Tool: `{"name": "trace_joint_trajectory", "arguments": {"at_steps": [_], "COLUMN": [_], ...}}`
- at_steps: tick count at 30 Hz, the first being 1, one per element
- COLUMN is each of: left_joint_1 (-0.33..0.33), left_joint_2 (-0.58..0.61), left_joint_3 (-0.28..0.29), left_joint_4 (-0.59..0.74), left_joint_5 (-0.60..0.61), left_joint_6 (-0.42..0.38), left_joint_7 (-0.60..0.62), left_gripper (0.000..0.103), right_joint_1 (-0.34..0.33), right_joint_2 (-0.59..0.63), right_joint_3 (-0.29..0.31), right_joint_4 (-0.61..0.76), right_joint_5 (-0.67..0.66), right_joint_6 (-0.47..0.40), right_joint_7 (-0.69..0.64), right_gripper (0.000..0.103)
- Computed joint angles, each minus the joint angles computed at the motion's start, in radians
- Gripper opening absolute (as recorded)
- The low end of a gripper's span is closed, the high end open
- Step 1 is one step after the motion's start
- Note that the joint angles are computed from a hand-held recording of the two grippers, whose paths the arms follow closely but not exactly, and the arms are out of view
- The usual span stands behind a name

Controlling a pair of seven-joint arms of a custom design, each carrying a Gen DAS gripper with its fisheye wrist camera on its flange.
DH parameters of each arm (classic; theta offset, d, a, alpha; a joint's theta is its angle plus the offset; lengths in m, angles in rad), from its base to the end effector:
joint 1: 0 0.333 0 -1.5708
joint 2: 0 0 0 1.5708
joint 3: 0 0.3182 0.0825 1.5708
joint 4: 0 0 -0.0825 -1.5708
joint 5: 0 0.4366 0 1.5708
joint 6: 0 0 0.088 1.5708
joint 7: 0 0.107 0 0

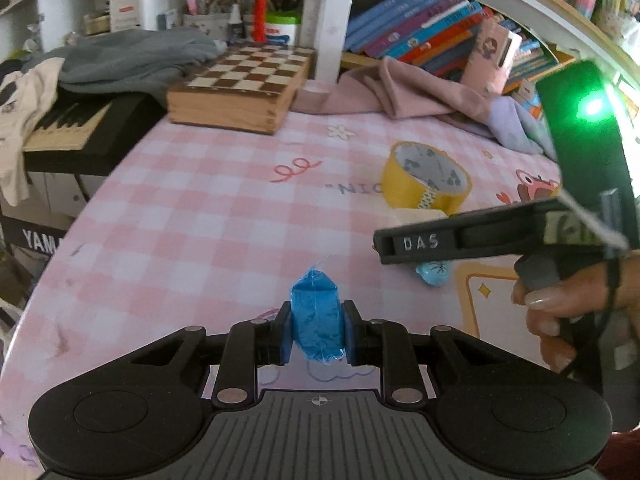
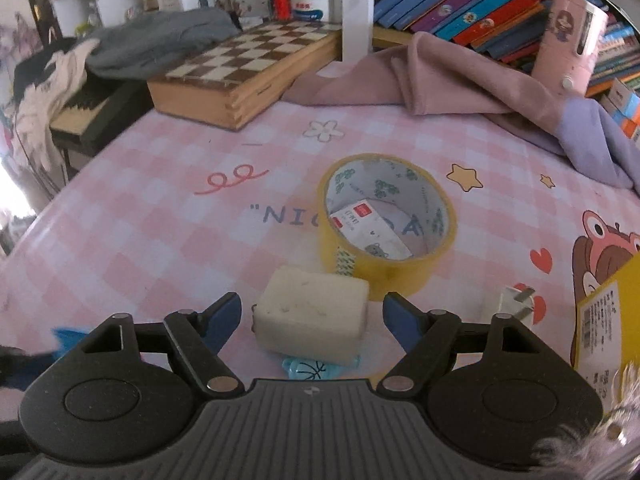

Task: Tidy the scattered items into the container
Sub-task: 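Grasp the blue eraser with left tool while right tool grasps the cream sponge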

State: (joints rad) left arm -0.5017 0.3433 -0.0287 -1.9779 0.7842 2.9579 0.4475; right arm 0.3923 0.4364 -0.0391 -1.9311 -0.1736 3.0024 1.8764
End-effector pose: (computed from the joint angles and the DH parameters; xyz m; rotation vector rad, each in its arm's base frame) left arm 0.5645 -0.3847 0.3200 -1.7624 2.0102 -0.8477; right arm 0.6583 0.2581 0.2973 -2.0091 1.6082 -0.4813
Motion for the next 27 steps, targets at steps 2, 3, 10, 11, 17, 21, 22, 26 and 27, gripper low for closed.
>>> {"name": "trace_joint_trajectory", "arguments": {"at_steps": [2, 3, 10, 11, 17, 21, 22, 26, 27], "left_joint_1": [-0.010, -0.011, 0.001, 0.000, -0.019, -0.045, -0.052, -0.083, -0.085], "left_joint_2": [-0.011, -0.015, -0.033, -0.035, -0.049, -0.063, -0.069, -0.088, -0.094], "left_joint_3": [0.015, 0.018, 0.017, 0.020, 0.041, 0.067, 0.073, 0.103, 0.106], "left_joint_4": [-0.009, -0.013, -0.029, -0.031, -0.033, -0.039, -0.041, -0.039, -0.036], "left_joint_5": [0.021, 0.030, 0.076, 0.086, 0.143, 0.211, 0.233, 0.380, 0.421], "left_joint_6": [0.002, 0.003, 0.040, 0.049, 0.101, 0.135, 0.143, 0.163, 0.165], "left_joint_7": [-0.027, -0.038, -0.079, -0.085, -0.121, -0.165, -0.181, -0.301, -0.335], "left_gripper": [0.023, 0.023, 0.022, 0.022, 0.022, 0.022, 0.022, 0.022, 0.022], "right_joint_1": [0.020, 0.031, 0.017, 0.025, 0.128, 0.327, 0.383, 0.624, 0.684], "right_joint_2": [0.005, 0.007, -0.037, -0.053, -0.147, -0.200, -0.212, -0.248, -0.257], "right_joint_3": [-0.022, -0.035, -0.022, -0.032, -0.147, -0.366, -0.428, -0.695, -0.762], "right_joint_4": [0.008, 0.011, -0.045, -0.066, -0.167, -0.228, -0.241, -0.283, -0.292], "right_joint_5": [-0.016, -0.028, -0.038, -0.044, -0.107, -0.267, -0.317, -0.517, -0.564], "right_joint_6": [-0.010, -0.013, 0.046, 0.070, 0.136, 0.178, 0.188, 0.224, 0.227], "right_joint_7": [0.013, 0.024, 0.029, 0.034, 0.113, 0.266, 0.311, 0.501, 0.552], "right_gripper": [0.057, 0.055, 0.049, 0.049, 0.049, 0.049, 0.049, 0.049, 0.049]}}
